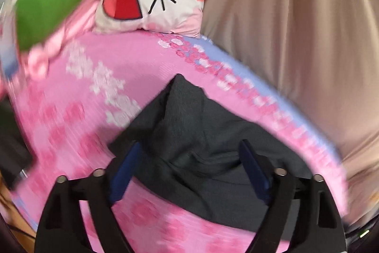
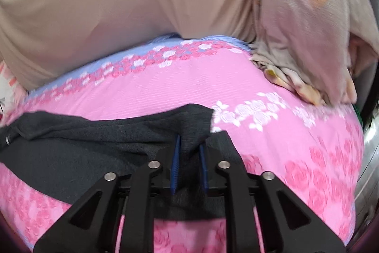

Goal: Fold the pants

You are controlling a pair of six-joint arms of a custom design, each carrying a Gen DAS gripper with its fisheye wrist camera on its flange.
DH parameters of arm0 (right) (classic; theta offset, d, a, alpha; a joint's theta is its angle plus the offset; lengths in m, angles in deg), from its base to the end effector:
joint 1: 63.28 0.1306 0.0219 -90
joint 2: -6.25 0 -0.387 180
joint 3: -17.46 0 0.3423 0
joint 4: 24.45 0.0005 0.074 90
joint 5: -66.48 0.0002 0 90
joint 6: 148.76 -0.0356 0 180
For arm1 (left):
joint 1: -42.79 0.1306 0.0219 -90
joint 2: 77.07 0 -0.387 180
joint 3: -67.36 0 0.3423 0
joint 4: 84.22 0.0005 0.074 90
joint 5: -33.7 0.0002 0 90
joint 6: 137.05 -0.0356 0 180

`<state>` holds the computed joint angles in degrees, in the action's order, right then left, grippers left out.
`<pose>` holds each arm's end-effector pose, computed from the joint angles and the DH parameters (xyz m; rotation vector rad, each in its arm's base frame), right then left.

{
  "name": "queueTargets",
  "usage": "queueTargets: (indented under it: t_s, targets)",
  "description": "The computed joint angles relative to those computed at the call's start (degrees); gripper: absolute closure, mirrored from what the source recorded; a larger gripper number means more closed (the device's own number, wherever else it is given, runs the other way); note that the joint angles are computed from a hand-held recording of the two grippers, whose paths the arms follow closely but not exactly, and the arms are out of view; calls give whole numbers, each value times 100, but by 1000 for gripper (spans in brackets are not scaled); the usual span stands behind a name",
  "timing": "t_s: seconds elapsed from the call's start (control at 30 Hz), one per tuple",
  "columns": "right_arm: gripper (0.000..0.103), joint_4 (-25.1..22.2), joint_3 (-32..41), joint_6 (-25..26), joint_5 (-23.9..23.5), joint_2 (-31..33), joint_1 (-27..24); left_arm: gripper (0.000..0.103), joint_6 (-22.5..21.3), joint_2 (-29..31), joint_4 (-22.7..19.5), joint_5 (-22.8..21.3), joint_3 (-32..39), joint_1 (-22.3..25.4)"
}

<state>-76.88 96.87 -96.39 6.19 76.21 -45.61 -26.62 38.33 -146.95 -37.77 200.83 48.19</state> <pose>0.2947 0.0749 0.4787 0.6287 2.1139 -0.0725 0.5883 0.0437 0.5105 -0.3692 2.3266 -0.5085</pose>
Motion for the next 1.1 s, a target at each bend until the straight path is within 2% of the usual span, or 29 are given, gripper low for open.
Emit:
queueTargets:
  t_s: [0.07,0.13,0.2,0.23,0.27,0.3,0.37,0.4,0.43,0.47,0.5,0.53,0.6,0.7,0.8,0.83,0.9,0.97,1.0,1.03,1.07,1.1]
  targets:
    - [76,13,-118,-325,218,-205,204,16,317,156,-260,194,270,-21]
    - [75,8,-171,-578,365,-334,460,16,530,420,-497,432,630,-56]
    - [71,-44,-171,-722,505,-375,687,16,845,838,-907,722,1196,-95]
    - [68,-106,-165,-806,619,-394,837,16,1059,1148,-1133,1123,1599,-87]
    - [63,-152,-154,-865,703,-393,943,16,1277,1441,-1412,1418,2012,-71]
    - [62,-212,-137,-913,767,-390,1053,17,1492,1605,-1552,1635,2210,-53]
    - [60,-374,-81,-1020,879,-360,1271,42,1965,1980,-1781,2217,2666,-13]
    - [60,-404,-88,-1055,914,-378,1338,76,2026,2155,-2006,2273,2983,0]
    - [59,-412,-99,-1104,942,-402,1407,100,2025,2258,-2150,2225,3214,13]
    - [58,-371,-130,-1175,914,-446,1456,102,2039,2190,-2075,2142,3157,48]
    - [56,-347,-146,-1251,896,-468,1501,102,2087,1984,-1796,2230,2811,98]
    - [54,-215,-211,-1345,764,-538,1491,102,2179,1715,-1437,2325,2352,144]
    - [45,211,-387,-1451,299,-672,1361,102,2040,1435,-1290,2284,2010,182]
    - [38,808,-548,-1556,-624,-664,937,102,1852,1447,-1581,2256,2202,194]
    - [37,1162,-560,-1821,-1530,-428,377,102,1796,1575,-1797,2198,2477,170]
    - [37,1431,-588,-1959,-1958,-323,128,102,1784,1610,-1864,2217,2562,180]
    - [37,1678,-554,-2144,-2349,-174,-123,102,1733,1740,-2065,2196,2838,173]
    - [35,2104,-470,-2372,-2859,32,-402,102,1705,2126,-2458,2126,3590,134]
    - [35,2245,-342,-2475,-3168,210,-519,102,1662,2215,-2522,2122,3680,140]
    - [35,2186,-183,-2483,-3313,363,-562,102,1632,2324,-2653,2093,3906,126]
    - [35,1921,82,-2370,-3323,568,-554,102,1544,2315,-2673,2114,3844,180]
    - [35,1461,415,-2196,-3284,813,-525,102,1515,2340,-2717,2110,3888,179]
